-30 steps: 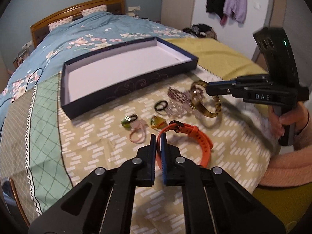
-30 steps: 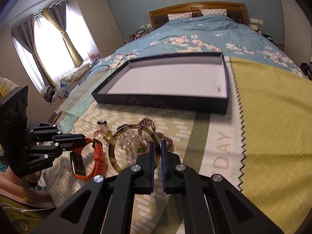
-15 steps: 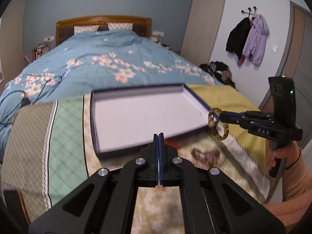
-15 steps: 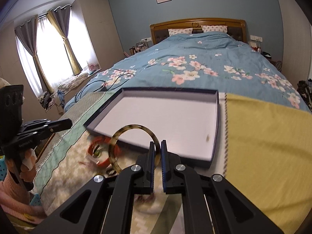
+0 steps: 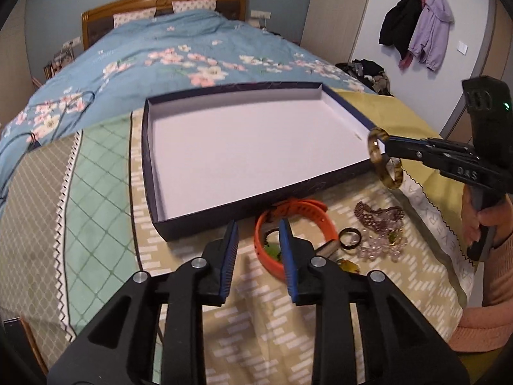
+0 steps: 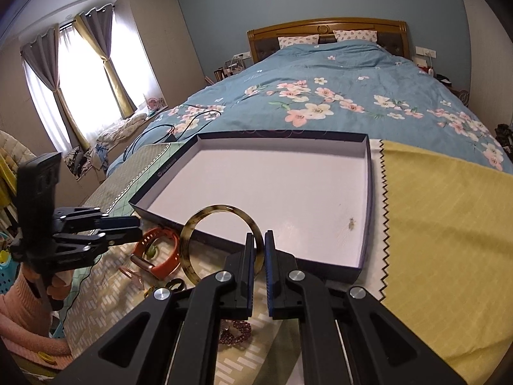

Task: Organize jewelry
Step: 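Carry the watch band into the box with the left tool while the right tool carries the bangle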

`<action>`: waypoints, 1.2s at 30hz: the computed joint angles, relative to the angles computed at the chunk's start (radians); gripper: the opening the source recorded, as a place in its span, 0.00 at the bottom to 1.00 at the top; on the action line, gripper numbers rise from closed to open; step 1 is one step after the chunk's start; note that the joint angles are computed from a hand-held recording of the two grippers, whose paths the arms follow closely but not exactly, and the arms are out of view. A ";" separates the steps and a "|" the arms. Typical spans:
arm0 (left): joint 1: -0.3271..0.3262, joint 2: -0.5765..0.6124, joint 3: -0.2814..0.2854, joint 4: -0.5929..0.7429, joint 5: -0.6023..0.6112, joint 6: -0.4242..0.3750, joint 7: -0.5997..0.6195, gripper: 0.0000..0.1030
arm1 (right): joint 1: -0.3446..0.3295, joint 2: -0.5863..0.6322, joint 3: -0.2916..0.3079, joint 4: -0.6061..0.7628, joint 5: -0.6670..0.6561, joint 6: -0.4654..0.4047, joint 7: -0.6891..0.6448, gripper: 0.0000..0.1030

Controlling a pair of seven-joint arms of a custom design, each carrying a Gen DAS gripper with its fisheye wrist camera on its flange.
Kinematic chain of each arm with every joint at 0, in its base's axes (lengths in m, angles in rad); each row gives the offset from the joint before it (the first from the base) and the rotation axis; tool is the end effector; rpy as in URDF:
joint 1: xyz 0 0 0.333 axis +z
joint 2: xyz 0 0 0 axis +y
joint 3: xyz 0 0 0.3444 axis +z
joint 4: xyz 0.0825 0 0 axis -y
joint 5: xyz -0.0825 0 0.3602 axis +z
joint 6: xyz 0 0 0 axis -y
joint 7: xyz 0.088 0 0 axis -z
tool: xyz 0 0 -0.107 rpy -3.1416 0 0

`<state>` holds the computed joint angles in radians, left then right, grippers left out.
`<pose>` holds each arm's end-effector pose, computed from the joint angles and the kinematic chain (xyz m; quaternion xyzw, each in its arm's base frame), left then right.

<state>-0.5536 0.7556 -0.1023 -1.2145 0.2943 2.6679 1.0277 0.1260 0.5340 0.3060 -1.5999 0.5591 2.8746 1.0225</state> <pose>0.6430 -0.4685 0.4389 -0.5661 0.7460 -0.3210 0.1415 0.6886 0.2323 0.4470 -0.7571 0.5068 -0.1055 0.3986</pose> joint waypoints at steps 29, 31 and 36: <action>-0.002 -0.036 0.020 -0.081 -0.016 0.068 -0.009 0.05 | -0.023 -0.003 0.034 -0.030 0.062 0.015 -0.048 0.05; 0.005 -0.057 0.020 -0.112 -0.011 0.106 -0.029 0.05 | -0.020 -0.004 0.031 -0.028 0.062 0.016 -0.048 0.05; -0.004 -0.086 0.048 -0.141 0.009 0.178 -0.086 0.05 | -0.001 0.007 0.003 0.008 0.031 0.009 -0.018 0.05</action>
